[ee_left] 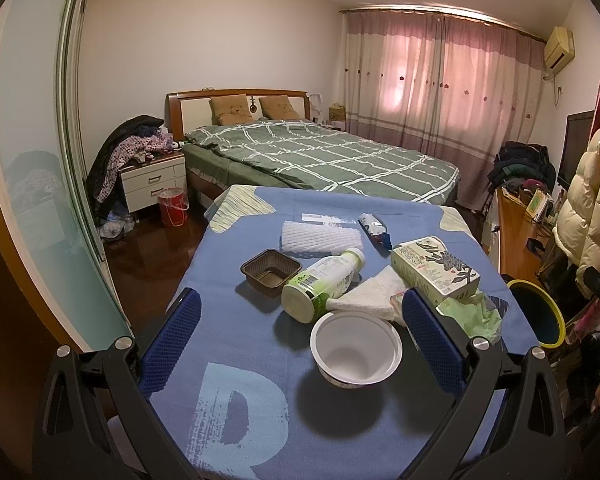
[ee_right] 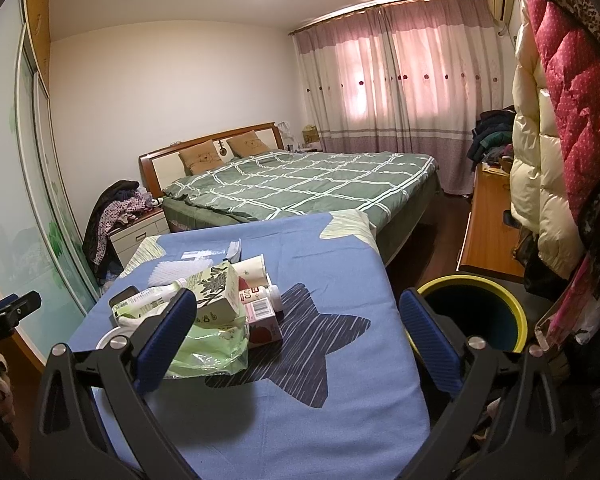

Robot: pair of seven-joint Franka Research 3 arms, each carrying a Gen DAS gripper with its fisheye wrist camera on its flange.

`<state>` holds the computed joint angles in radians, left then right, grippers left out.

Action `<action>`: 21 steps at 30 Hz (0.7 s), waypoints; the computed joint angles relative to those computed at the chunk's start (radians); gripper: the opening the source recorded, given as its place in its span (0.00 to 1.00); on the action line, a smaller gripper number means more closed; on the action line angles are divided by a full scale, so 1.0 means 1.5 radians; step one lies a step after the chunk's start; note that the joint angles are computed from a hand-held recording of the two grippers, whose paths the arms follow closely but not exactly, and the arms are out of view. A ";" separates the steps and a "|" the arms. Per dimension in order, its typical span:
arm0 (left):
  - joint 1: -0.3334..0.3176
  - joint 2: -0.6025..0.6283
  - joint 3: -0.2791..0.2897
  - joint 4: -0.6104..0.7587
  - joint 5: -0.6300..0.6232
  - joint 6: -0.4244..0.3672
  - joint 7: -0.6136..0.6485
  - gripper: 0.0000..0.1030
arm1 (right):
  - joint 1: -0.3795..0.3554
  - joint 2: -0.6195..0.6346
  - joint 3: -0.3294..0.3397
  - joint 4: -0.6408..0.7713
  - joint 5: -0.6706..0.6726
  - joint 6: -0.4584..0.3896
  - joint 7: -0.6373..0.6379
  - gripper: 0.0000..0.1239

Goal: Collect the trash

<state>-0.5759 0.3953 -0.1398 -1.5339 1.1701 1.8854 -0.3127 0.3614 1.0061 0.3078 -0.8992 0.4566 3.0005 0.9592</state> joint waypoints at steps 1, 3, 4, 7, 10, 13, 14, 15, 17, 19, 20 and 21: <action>0.000 0.000 0.000 0.000 0.000 0.000 0.000 0.97 | 0.000 0.000 0.000 0.000 0.000 0.000 0.000 0.78; 0.001 0.001 0.000 0.001 -0.001 0.002 0.001 0.97 | 0.000 0.001 -0.001 0.001 -0.001 -0.001 0.001 0.78; 0.001 0.001 0.000 0.000 -0.001 0.003 0.001 0.97 | 0.001 0.001 -0.002 0.001 -0.001 0.000 0.003 0.78; 0.001 0.001 0.001 0.000 -0.002 0.004 0.002 0.97 | 0.001 0.001 -0.002 0.002 -0.001 -0.001 0.004 0.78; 0.002 0.001 0.001 -0.001 -0.002 0.005 0.001 0.97 | -0.001 0.001 0.001 0.002 -0.002 -0.002 0.000 0.78; 0.002 0.001 0.001 -0.001 -0.001 0.006 0.001 0.97 | -0.002 0.000 0.004 -0.003 0.000 0.002 -0.003 0.78; 0.002 0.001 0.001 -0.001 -0.002 0.005 0.002 0.97 | -0.002 0.000 0.003 -0.002 0.000 0.002 -0.002 0.78; 0.002 0.001 0.001 0.000 -0.002 0.005 0.003 0.97 | -0.001 0.000 0.002 -0.002 0.000 0.001 -0.002 0.78; 0.002 0.001 0.001 0.000 -0.002 0.005 0.002 0.97 | -0.001 -0.002 0.003 -0.006 0.000 0.004 -0.003 0.78; 0.002 0.001 0.001 0.000 -0.003 0.006 0.001 0.97 | -0.002 0.000 0.003 -0.001 0.000 0.000 -0.003 0.78; 0.002 0.002 0.001 0.001 -0.003 0.005 0.002 0.97 | -0.002 0.000 0.005 -0.004 0.000 0.003 -0.005 0.78; 0.001 0.002 0.001 0.002 -0.003 0.005 0.002 0.97 | -0.001 0.001 0.001 0.000 -0.001 0.000 -0.002 0.78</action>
